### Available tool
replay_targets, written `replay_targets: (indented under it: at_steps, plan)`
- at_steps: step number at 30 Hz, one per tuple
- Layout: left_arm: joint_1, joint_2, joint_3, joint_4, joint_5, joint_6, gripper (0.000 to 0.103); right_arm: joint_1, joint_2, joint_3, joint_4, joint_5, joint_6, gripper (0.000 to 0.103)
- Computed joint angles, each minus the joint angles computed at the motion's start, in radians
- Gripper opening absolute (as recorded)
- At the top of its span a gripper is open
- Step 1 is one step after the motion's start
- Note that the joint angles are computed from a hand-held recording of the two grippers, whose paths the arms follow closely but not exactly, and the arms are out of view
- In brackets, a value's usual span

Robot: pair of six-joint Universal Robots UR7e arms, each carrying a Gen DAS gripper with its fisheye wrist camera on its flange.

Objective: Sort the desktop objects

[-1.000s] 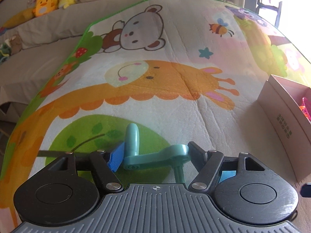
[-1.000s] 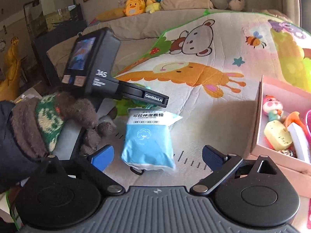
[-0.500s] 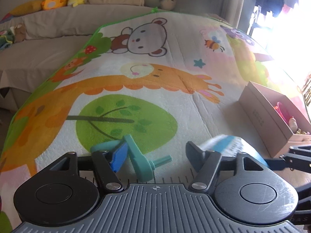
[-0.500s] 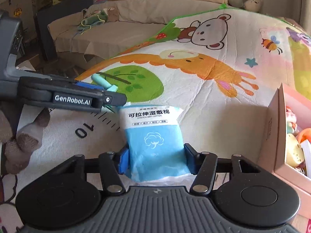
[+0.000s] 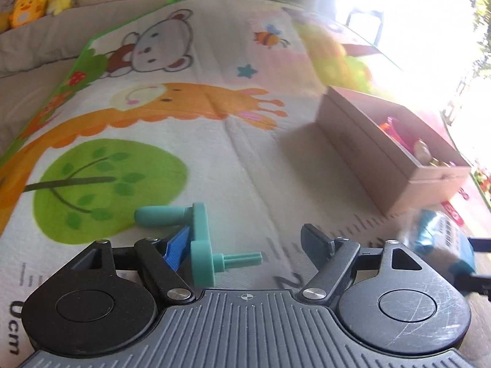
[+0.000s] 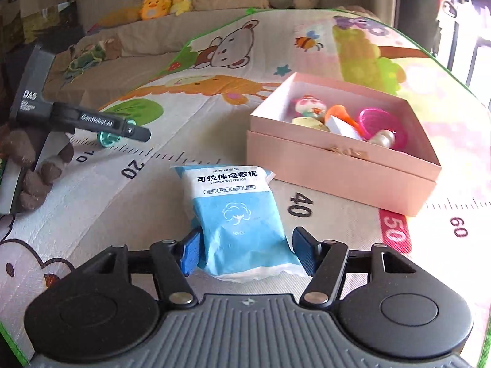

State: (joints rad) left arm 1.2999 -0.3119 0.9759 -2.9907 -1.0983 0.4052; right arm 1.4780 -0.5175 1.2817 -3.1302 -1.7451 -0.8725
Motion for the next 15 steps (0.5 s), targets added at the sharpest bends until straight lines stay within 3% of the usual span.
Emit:
replay_targets:
  at_steps: [1, 5, 8, 12, 15]
  plan:
    - [-0.005, -0.007, 0.020, 0.010, -0.022, 0.012, 0.082, -0.004, -0.003, 0.003, -0.008, 0.004, 0.018, 0.073]
    - [-0.020, -0.060, 0.136, 0.057, -0.141, 0.057, 0.084, -0.015, -0.011, 0.005, -0.030, 0.019, 0.037, 0.076]
    - [-0.034, -0.098, 0.224, 0.058, -0.195, 0.106, 0.091, -0.017, -0.014, -0.016, -0.025, 0.037, 0.043, 0.083]
    - [-0.063, -0.116, 0.311, -0.040, -0.156, 0.171, 0.096, -0.013, -0.012, -0.077, -0.047, 0.050, 0.078, 0.083]
    - [-0.074, -0.109, 0.325, -0.111, -0.117, 0.169, 0.099, -0.015, 0.034, -0.212, -0.046, 0.000, 0.162, 0.082]
